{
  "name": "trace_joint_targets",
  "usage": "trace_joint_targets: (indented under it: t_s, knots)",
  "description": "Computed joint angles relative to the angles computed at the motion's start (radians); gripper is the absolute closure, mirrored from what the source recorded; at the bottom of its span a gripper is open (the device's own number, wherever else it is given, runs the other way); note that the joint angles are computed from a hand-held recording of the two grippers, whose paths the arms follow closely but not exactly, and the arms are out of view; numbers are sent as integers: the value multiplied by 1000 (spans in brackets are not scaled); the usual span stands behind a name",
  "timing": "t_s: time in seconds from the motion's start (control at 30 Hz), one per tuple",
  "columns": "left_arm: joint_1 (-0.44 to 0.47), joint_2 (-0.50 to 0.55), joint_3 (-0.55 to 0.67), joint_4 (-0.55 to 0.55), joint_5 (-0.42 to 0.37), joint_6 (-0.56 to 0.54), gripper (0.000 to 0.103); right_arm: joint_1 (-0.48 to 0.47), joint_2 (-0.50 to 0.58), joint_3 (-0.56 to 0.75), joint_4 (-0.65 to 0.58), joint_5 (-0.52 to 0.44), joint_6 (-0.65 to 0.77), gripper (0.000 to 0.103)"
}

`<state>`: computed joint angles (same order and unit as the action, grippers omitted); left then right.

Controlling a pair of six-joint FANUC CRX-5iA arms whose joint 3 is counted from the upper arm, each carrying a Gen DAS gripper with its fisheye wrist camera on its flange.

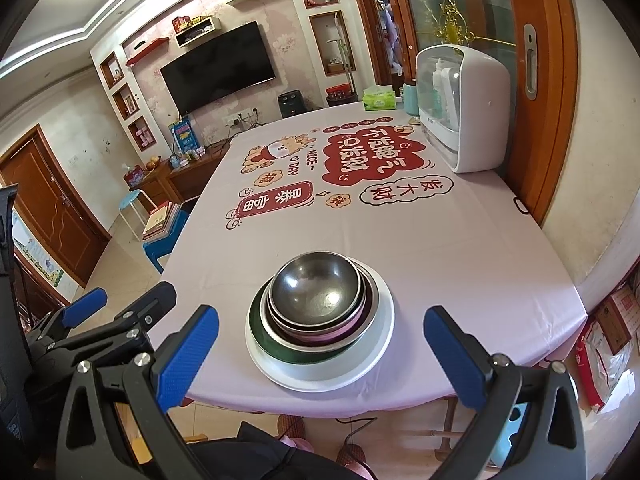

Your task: Organize plates and bowls

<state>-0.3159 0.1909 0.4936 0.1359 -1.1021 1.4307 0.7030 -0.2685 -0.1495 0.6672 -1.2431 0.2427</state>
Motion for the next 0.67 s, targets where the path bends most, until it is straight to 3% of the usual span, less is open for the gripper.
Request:
trace_joint_targets:
  t_s: [0.67]
  knots:
    - [-2,3,4,0,-4,0,1,-1,-1,3,-3,-3,4,0]
